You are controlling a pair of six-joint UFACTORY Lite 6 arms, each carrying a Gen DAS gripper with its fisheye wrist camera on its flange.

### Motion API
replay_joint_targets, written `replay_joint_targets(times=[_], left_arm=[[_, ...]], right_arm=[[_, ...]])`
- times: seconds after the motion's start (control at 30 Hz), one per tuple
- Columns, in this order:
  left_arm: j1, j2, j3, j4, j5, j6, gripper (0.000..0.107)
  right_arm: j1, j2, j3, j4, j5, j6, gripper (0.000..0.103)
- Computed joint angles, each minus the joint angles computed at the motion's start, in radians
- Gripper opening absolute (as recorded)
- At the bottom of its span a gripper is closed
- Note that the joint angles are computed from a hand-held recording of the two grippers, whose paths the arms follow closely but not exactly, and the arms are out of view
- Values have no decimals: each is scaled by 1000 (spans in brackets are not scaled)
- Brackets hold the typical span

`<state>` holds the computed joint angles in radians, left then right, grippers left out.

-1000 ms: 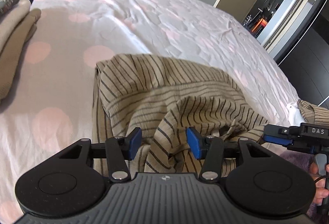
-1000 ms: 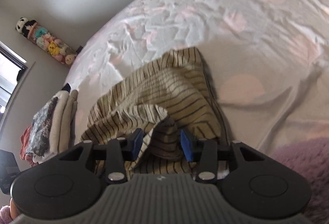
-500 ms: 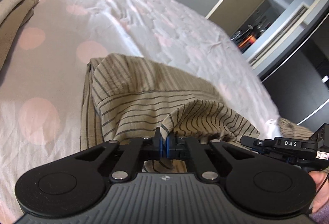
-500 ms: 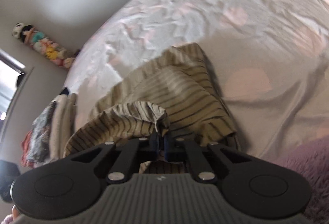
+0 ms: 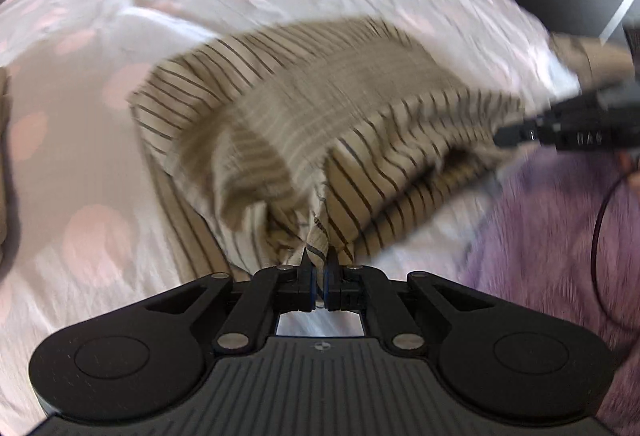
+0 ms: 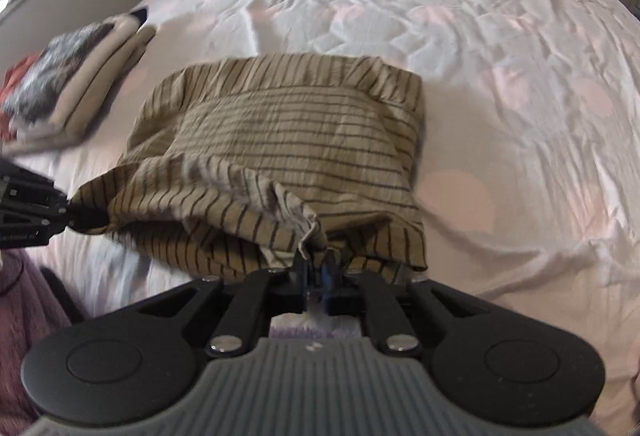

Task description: Fold clothes

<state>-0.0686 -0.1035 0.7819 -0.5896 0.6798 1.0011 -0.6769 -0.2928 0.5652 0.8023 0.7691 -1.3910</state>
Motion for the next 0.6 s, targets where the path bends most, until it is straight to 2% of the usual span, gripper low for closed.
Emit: replay_joint_targets(times=[0.07, 0.13, 0.2, 0.23, 0.3, 0.4, 0.53, 0.6], left_arm=[[-18, 12, 8, 48, 23, -20, 2], [-15, 2, 14, 71, 59, -11, 6], [-2, -34, 4, 68, 81, 10, 23], [6, -63, -10, 58, 81, 25, 35], [6, -140, -53, 28, 41, 55, 47], [-22, -208, -90, -20, -7, 117, 48], [-107, -212, -109, -13, -76, 120, 49], [-178, -192, -115, 49, -142, 53, 42]], right_arm=[[2, -38, -9, -53, 16, -26, 19], [-28, -78, -19, -90, 48, -70, 28], [-88, -92, -12, -83, 88, -112, 31], [-123, -89, -5, -67, 111, -134, 38], [-167, -90, 4, -26, 138, -181, 43], [-138, -93, 15, 11, 113, -211, 52], [-32, -85, 25, 49, 61, -243, 54], [32, -100, 8, 77, 17, -276, 50]])
